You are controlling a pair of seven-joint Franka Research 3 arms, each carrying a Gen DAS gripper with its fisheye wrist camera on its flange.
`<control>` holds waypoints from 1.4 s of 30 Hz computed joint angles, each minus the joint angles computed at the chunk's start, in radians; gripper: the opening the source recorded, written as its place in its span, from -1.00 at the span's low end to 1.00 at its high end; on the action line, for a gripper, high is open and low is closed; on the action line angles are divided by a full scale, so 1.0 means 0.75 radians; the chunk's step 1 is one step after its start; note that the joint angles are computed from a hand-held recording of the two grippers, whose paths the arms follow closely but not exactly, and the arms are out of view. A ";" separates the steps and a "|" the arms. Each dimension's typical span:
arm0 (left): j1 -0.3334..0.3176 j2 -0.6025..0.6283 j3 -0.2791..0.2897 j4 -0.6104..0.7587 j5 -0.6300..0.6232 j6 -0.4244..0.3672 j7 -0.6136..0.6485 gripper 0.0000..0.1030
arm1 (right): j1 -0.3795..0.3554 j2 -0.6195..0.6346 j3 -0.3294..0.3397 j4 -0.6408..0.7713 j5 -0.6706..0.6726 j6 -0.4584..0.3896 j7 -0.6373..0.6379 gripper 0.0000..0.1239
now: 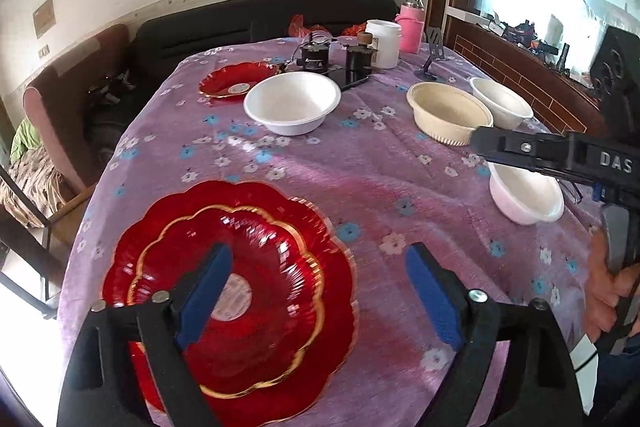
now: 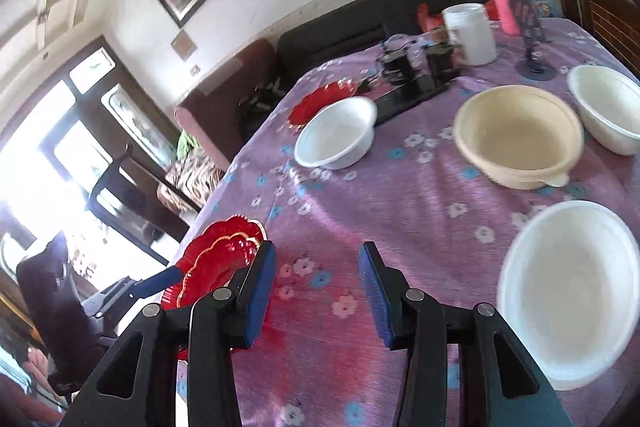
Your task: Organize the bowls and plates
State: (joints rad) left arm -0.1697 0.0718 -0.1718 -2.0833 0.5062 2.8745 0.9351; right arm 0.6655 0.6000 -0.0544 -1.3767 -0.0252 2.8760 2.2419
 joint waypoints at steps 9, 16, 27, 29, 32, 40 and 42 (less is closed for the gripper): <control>0.029 0.154 -0.110 0.160 -0.518 -0.033 0.284 0.75 | 0.043 -0.241 -0.149 -0.403 -0.033 0.224 0.140 -0.25; -0.099 0.269 -0.037 0.359 -0.302 -0.135 0.152 0.75 | 0.081 -0.358 -0.280 -0.600 -0.099 0.308 0.279 -0.25; -0.140 0.593 -0.066 0.894 -0.346 -0.404 0.238 0.29 | -0.215 -0.441 -0.080 -0.642 -0.065 0.240 0.190 -0.25; -0.147 0.692 -0.073 1.049 -0.390 -0.499 0.267 0.29 | -0.254 -0.428 -0.049 -0.614 -0.027 0.220 0.146 -0.25; -0.170 0.841 -0.071 1.285 -0.440 -0.618 0.294 0.26 | -0.301 -0.381 -0.004 -0.539 0.023 0.161 0.074 -0.25; -0.222 1.113 -0.006 1.764 -0.481 -0.862 0.299 0.08 | -0.465 -0.256 0.208 -0.347 0.318 0.043 -0.288 -0.31; -0.194 1.112 -0.005 1.784 -0.503 -0.873 0.309 0.08 | -0.464 -0.210 0.214 -0.248 0.353 -0.032 -0.358 -0.31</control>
State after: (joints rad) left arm -0.3154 0.9061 -0.1756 -0.7453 0.1291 2.2196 1.1670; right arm 0.3172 0.4425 0.1064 -1.5627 0.2394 2.8524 1.9734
